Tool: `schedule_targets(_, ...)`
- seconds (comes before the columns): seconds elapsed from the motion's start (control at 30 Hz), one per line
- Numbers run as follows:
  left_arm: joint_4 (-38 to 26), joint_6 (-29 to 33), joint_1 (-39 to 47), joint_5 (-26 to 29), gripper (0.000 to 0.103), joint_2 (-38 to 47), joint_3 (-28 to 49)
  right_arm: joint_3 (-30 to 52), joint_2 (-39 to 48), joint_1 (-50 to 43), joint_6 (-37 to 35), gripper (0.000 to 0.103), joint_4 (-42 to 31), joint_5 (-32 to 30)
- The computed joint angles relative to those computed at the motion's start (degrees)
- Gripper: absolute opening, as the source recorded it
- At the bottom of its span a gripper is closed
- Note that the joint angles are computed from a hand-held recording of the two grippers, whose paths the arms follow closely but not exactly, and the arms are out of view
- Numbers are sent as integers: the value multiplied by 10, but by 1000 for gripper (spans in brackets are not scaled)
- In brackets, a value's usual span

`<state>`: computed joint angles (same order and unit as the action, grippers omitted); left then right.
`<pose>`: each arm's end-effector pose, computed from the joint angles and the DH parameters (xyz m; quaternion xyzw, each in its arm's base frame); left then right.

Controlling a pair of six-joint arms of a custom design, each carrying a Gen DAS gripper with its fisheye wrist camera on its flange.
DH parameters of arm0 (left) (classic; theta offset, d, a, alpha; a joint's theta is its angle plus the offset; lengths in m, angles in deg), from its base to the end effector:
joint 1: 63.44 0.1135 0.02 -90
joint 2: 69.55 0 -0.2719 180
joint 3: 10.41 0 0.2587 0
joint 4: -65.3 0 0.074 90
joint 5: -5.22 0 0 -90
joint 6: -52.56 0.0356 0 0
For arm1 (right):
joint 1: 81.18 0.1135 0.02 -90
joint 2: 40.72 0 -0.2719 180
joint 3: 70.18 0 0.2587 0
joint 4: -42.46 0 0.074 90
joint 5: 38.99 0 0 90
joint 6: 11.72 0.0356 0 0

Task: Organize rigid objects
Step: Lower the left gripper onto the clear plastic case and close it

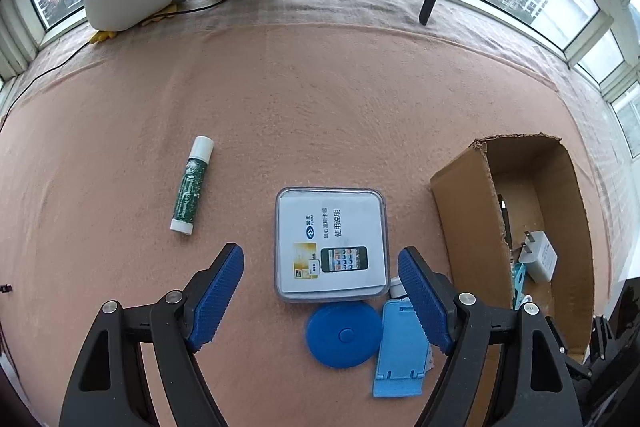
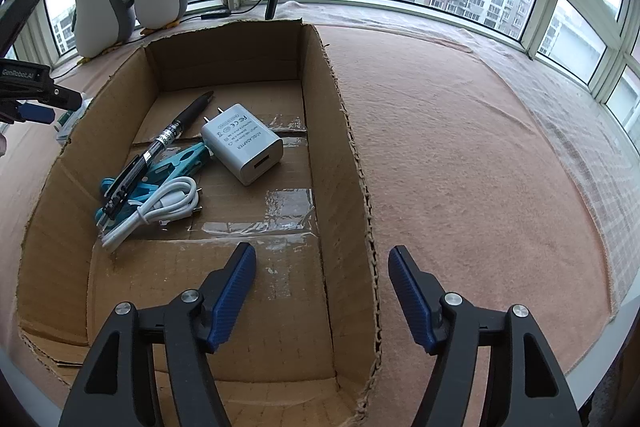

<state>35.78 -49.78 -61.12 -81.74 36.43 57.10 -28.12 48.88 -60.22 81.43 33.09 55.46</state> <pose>0.3383 0.0118 0.1124 -0.1202 0.9739 -0.0426 0.1878 0.2368 0.0878 0.1028 -0.1374 0.9480 0.0230 0.2861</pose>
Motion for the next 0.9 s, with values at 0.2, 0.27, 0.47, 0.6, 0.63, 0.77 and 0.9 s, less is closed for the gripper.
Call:
schedule_targets(0.2,-6,-8,-21,-20,82,42,34,-1,0,0,0,65,1,0)
schedule_targets(0.27,-7,-8,-26,-26,82,52,42,1,2,1,1,65,2,0)
schedule_targets(0.47,-7,-1,-43,-63,77,75,58,3,3,3,3,65,1,0)
schedule_targets(0.6,-10,2,-38,-62,73,86,66,3,3,3,5,65,0,0)
schedule_targets(0.63,-10,3,-38,-62,73,87,67,4,2,5,6,65,0,1)
schedule_targets(0.77,-3,8,-44,-73,73,85,61,4,3,6,7,65,0,1)
schedule_targets(0.9,6,11,-44,-71,73,85,56,5,3,6,8,65,0,2)
